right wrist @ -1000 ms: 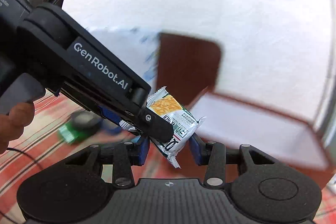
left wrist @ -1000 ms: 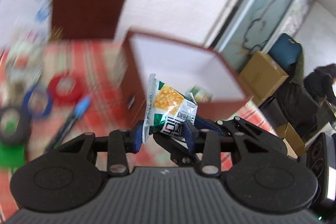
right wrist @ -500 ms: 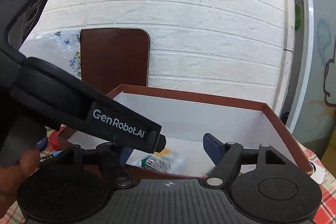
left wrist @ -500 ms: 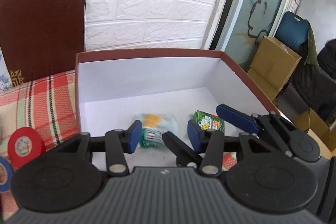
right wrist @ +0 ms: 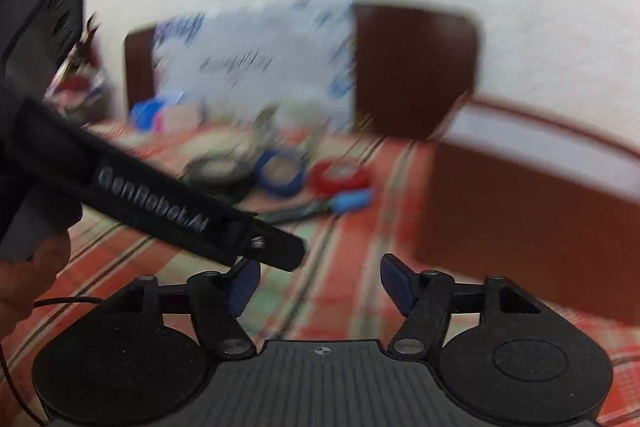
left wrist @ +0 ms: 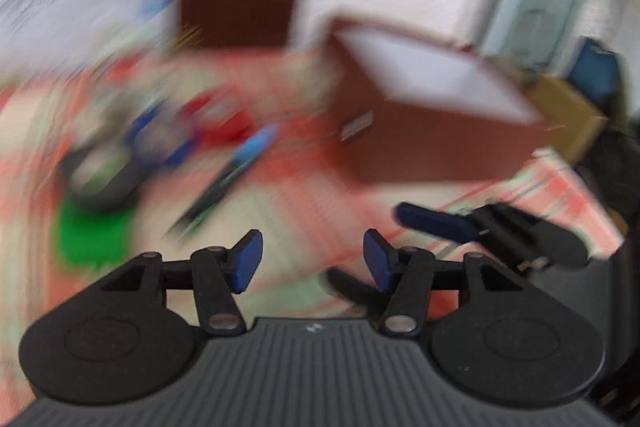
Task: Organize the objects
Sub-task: 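Grasp the blue-capped marker with the left tool, then carry the marker into the brown box and open the left tool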
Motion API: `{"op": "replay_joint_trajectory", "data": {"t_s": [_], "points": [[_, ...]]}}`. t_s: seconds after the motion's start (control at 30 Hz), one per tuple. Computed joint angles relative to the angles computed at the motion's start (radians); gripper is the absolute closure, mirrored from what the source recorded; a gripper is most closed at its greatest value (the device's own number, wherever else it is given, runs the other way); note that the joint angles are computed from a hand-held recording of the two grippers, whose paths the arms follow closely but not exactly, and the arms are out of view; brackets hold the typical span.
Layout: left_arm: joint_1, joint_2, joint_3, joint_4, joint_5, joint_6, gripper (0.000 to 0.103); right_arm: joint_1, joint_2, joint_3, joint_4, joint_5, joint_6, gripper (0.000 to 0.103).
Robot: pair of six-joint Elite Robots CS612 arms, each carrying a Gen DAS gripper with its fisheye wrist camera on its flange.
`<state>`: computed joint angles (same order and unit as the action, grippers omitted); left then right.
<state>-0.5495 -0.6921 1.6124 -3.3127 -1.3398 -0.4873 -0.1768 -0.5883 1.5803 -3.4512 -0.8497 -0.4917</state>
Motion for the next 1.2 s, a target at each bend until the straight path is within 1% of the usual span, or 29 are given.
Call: {"op": "replay_joint_trajectory", "data": {"t_s": [0.03,0.07,0.1,0.13,0.17,0.2,0.23,0.27,0.3,0.33,0.37,0.4,0.43,0.47,0.5,0.57,0.63,0.67,0.73,0.8,0.87,0.97,1.0,1.03,1.07,1.1,1.13,1.17,1.2], "points": [[0.005,-0.005,0.023,0.012,0.033,-0.054,0.044,0.011,-0.009,-0.004,0.085,0.002,-0.049,0.043],[0.011,-0.011,0.042,0.033,0.06,-0.11,0.046,0.022,-0.012,-0.012,0.129,-0.005,-0.064,0.046],[0.019,-0.016,0.062,0.025,0.072,-0.156,0.052,0.032,-0.015,-0.012,0.13,-0.017,-0.054,0.046],[0.028,-0.019,0.081,-0.02,0.065,-0.187,0.052,0.045,-0.009,-0.044,0.153,-0.027,-0.034,0.046],[0.033,-0.026,0.098,-0.036,0.075,-0.219,0.051,0.053,-0.007,-0.061,0.161,-0.033,0.006,0.046],[0.033,-0.032,0.11,-0.04,0.104,-0.239,0.051,0.063,0.001,-0.088,0.162,-0.048,0.07,0.046],[0.033,-0.036,0.118,-0.041,0.132,-0.251,0.051,0.057,0.007,-0.089,0.149,-0.055,0.129,0.046],[0.036,-0.04,0.126,-0.045,0.143,-0.265,0.051,0.066,0.017,-0.112,0.154,-0.078,0.195,0.044],[0.037,-0.044,0.132,-0.052,0.141,-0.282,0.051,0.077,0.026,-0.139,0.166,-0.108,0.255,0.041],[0.04,-0.046,0.143,-0.067,0.13,-0.297,0.051,0.085,0.039,-0.17,0.193,-0.131,0.292,0.041],[0.043,-0.046,0.143,-0.072,0.119,-0.304,0.051,0.094,0.055,-0.209,0.242,-0.144,0.298,0.041],[0.043,-0.046,0.144,-0.076,0.115,-0.304,0.051,0.101,0.059,-0.226,0.291,-0.157,0.278,0.051],[0.042,-0.045,0.14,-0.077,0.112,-0.297,0.051,0.106,0.062,-0.229,0.298,-0.172,0.246,0.055],[0.04,-0.045,0.141,-0.086,0.107,-0.288,0.051,0.108,0.06,-0.215,0.263,-0.184,0.203,0.058],[0.042,-0.041,0.137,-0.099,0.098,-0.276,0.051,0.105,0.05,-0.196,0.261,-0.176,0.146,0.065],[0.042,-0.04,0.134,-0.119,0.077,-0.253,0.051,0.085,0.016,-0.148,0.307,-0.123,0.037,0.083],[0.043,-0.038,0.127,-0.129,0.035,-0.24,0.051,0.063,-0.014,-0.083,0.286,-0.104,-0.063,0.087],[0.045,-0.036,0.12,-0.135,0.004,-0.236,0.051,0.052,-0.028,-0.047,0.268,-0.1,-0.118,0.087],[0.049,-0.03,0.101,-0.134,-0.064,-0.231,0.051,0.03,-0.051,0.025,0.196,-0.102,-0.185,0.087],[0.051,-0.02,0.071,-0.104,-0.142,-0.236,0.046,0.014,-0.065,0.081,0.124,-0.116,-0.199,0.085],[0.049,-0.008,0.037,-0.055,-0.205,-0.238,0.045,0.0,-0.071,0.112,0.088,-0.113,-0.168,0.08],[0.039,0.006,-0.013,0.032,-0.249,-0.251,0.045,-0.015,-0.084,0.138,0.081,-0.098,-0.166,0.077],[0.038,0.012,-0.03,0.062,-0.26,-0.26,0.045,-0.017,-0.084,0.139,0.086,-0.096,-0.164,0.078],[0.034,0.018,-0.046,0.093,-0.258,-0.269,0.045,-0.019,-0.084,0.135,0.109,-0.09,-0.159,0.081],[0.028,0.023,-0.057,0.106,-0.237,-0.271,0.047,-0.023,-0.084,0.129,0.142,-0.064,-0.153,0.086],[0.024,0.029,-0.067,0.108,-0.218,-0.263,0.049,-0.027,-0.085,0.127,0.159,-0.043,-0.146,0.087],[0.02,0.03,-0.075,0.121,-0.201,-0.259,0.056,-0.031,-0.087,0.125,0.172,-0.023,-0.141,0.087],[0.017,0.027,-0.081,0.15,-0.182,-0.263,0.07,-0.036,-0.085,0.126,0.156,-0.004,-0.114,0.087],[0.018,0.024,-0.084,0.155,-0.189,-0.265,0.071,-0.042,-0.084,0.127,0.123,0.018,-0.091,0.086]]}}
